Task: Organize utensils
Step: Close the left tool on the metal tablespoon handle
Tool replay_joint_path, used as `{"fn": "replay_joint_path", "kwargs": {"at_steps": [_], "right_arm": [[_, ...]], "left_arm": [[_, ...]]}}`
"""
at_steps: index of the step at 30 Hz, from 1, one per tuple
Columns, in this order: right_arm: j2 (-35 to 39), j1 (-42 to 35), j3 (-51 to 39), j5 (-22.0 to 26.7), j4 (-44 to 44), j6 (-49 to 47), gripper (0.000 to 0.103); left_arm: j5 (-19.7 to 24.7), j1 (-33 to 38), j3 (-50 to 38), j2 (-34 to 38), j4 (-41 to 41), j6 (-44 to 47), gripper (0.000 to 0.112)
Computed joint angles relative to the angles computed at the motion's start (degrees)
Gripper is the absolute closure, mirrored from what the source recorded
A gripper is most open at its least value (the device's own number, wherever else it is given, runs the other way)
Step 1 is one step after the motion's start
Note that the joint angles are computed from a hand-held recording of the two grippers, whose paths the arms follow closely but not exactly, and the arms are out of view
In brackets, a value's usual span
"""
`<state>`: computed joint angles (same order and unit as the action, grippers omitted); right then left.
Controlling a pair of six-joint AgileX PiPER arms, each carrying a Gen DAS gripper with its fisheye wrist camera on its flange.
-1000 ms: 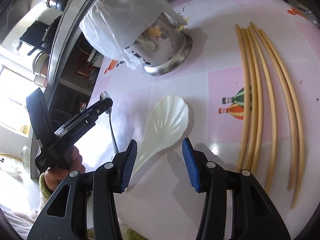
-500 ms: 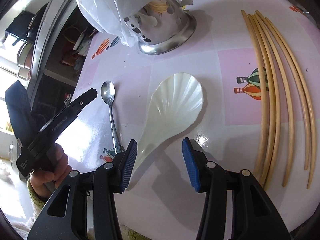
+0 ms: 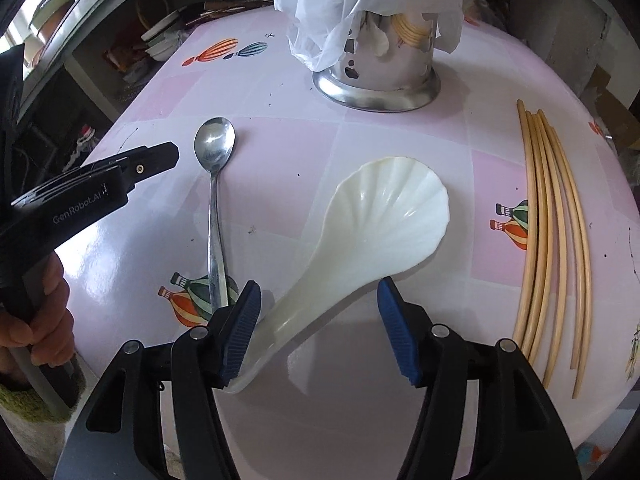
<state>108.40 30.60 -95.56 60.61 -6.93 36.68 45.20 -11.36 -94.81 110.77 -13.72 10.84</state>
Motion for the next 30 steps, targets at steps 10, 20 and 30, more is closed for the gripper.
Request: {"fn": "replay_joint_path", "kwargs": {"at_steps": [10,20,30], "right_arm": [[-8.2,-2.6,11.6,-4.3,-0.8,-2.9,0.053],[-11.8,-5.7,17.7,-10.5,3.0,-4.5,0.059],[-13.7,-6.9,20.7,-14.1,6.0,-6.6,0.059]], "left_arm": [[1.7,-1.3,3.4,-2.2,-2.2,5.5,0.071],[-0.1,-8.9,4.7,-1.6,8.9,-3.0,0.071],[0.6,-10.4,5.1,-2.1,16.9,-9.0,0.072]]}}
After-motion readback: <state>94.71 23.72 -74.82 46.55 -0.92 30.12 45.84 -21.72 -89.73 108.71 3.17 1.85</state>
